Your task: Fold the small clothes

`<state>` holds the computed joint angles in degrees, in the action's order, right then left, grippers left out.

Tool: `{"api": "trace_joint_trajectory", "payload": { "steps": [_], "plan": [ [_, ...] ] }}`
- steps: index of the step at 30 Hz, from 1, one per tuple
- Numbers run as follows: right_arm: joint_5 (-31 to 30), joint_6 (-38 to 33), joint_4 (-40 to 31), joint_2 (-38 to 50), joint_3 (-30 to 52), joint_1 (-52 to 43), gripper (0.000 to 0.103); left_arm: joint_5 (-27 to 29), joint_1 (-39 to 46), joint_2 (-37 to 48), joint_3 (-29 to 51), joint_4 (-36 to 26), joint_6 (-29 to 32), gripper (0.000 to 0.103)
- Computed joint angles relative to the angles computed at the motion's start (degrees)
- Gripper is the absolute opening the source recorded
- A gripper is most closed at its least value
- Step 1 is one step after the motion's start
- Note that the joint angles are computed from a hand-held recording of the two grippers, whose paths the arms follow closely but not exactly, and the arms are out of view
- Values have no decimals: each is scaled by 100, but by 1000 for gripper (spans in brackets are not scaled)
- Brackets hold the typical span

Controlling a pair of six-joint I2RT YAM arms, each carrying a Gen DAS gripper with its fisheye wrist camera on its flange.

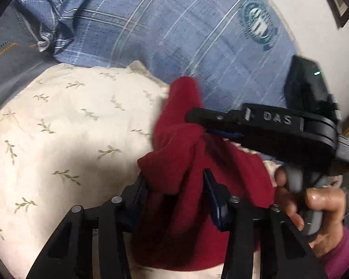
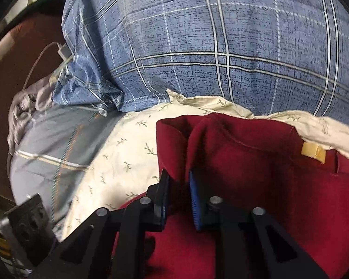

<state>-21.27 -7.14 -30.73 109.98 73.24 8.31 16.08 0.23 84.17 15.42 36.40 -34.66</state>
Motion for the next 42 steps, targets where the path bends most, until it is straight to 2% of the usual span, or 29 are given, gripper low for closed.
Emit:
{"api": "trace_joint_trajectory", "payload": {
  "steps": [1,2,3,4,8,10,11,13,14,15,16,19,23,26,28,34,42],
  "plan": [
    [-180,112,-102,43,88,-55,54,163,7,-63,-71,123,21,44],
    [-366,292,-208,97,188,-109,68,333,-20,-156,-130,222,124,44],
    [-444,409,-214,93,194,-139,89,426,-56,-264,-168,252,255,44],
    [-444,510,-182,89,194,-121,91,407,-149,-437,-245,254,387,44],
    [305,-76,-712,339,652,350,90,-171,-579,-729,-272,-36,811,42],
    [1216,-584,-1178,654,1062,737,88,-24,-505,-626,-222,-97,814,42],
    [1458,-678,-1158,705,1083,827,86,27,-458,-618,-226,-121,773,42],
    [1483,-673,-1014,682,996,837,66,50,-377,-632,-208,-225,790,44],
    [1453,-682,-984,680,979,818,62,25,-370,-681,-212,-309,793,46],
    [1417,-723,-894,641,913,786,50,29,-337,-691,-201,-361,782,47],
    [1374,-751,-786,566,810,758,41,36,-302,-691,-182,-402,778,52],
    [1228,-820,-539,387,557,635,34,-133,-355,-772,-182,-492,720,65],
    [1188,-943,-349,234,364,576,33,-450,-516,-724,37,-915,784,67],
    [1146,-990,-280,105,251,504,33,-533,-563,-1040,-33,-1103,741,69],
    [1069,-973,-269,63,207,432,33,-827,-692,-1148,-59,-1134,743,73],
    [907,-880,-303,118,225,287,33,-1059,-866,-1279,-163,-1212,805,76],
    [743,-831,-301,170,209,135,35,-969,-755,-886,-10,-1043,877,78]
  ]
}}
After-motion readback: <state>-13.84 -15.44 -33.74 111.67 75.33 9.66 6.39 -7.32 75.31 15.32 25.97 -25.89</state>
